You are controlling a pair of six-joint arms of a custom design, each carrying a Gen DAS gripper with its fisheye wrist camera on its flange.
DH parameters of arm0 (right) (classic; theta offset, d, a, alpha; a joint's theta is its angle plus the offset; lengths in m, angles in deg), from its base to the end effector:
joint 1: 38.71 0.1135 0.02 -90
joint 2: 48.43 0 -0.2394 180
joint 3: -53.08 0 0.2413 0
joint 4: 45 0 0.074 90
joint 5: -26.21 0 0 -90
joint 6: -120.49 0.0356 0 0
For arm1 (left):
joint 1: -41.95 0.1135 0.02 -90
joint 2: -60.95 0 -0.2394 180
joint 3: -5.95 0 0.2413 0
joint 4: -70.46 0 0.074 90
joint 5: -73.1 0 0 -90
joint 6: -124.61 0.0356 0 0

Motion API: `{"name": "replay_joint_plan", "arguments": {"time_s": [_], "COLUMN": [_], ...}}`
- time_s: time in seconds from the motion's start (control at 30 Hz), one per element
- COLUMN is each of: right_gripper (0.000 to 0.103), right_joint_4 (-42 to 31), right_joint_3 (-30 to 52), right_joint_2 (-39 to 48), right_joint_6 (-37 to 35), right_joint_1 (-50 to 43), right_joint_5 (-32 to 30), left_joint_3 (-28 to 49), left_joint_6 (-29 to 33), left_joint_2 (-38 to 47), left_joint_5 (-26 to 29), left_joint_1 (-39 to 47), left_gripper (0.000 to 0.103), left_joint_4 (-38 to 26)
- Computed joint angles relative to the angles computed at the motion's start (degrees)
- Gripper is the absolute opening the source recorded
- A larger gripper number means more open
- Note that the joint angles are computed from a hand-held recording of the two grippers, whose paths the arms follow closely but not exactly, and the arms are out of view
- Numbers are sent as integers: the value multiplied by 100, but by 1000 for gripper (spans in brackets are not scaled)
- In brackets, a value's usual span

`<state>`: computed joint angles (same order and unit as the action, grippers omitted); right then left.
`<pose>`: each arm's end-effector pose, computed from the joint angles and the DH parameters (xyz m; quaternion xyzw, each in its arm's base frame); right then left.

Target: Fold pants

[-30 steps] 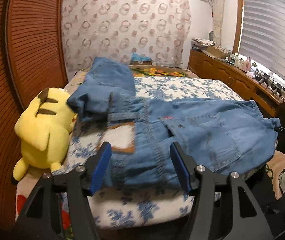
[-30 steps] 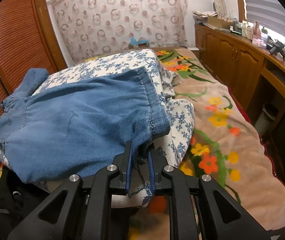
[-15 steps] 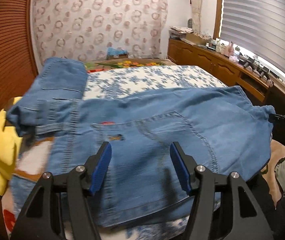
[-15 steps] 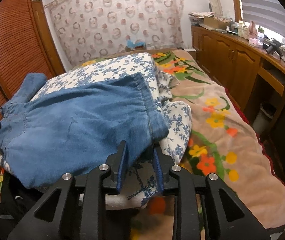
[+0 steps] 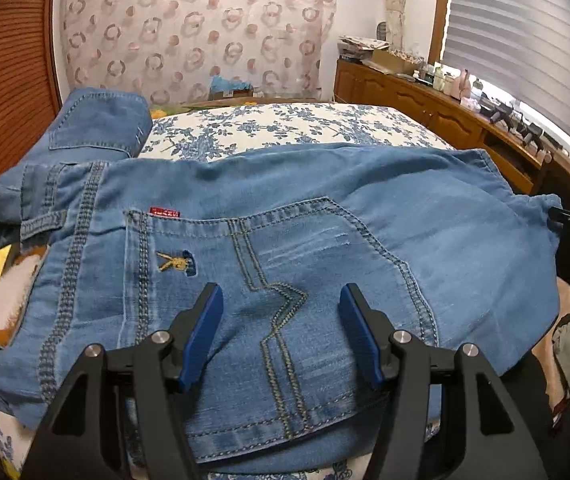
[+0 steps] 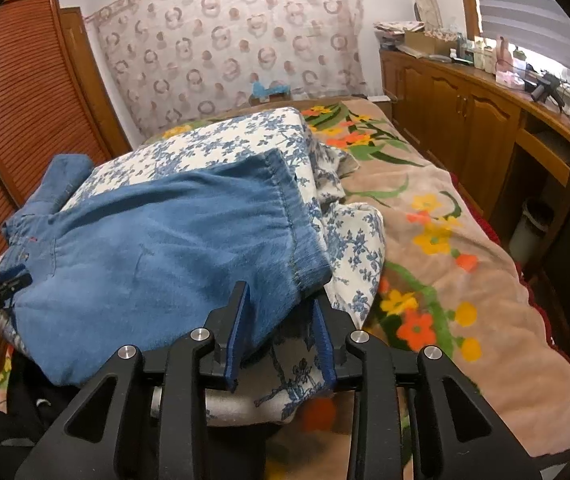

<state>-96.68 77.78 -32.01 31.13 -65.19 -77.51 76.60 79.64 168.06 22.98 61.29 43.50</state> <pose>0.1005 -0.0406 0.1413 0.1679 0.8975 0.0191 0.4073 0.3188 0.0877 0.1083 0.2798 0.8746 -0.1658 0.3597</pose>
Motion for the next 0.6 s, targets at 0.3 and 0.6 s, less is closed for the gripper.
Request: {"name": "replay_joint_plan", "arguments": {"time_s": [0.3, 0.6], "right_gripper": [4, 4], "right_joint_4": [443, 861], "right_joint_3": [245, 636], "right_joint_2": [495, 733], "right_joint_6": [3, 614], "right_joint_1": [481, 2124], "right_joint_5": [198, 919], "left_joint_3": [-45, 165], "left_joint_6": [-8, 210], "left_joint_2": [-33, -205], "left_joint_5": [-8, 228], "left_joint_1": [-6, 177], "left_gripper": [61, 61], "left_joint_4": [23, -535]}}
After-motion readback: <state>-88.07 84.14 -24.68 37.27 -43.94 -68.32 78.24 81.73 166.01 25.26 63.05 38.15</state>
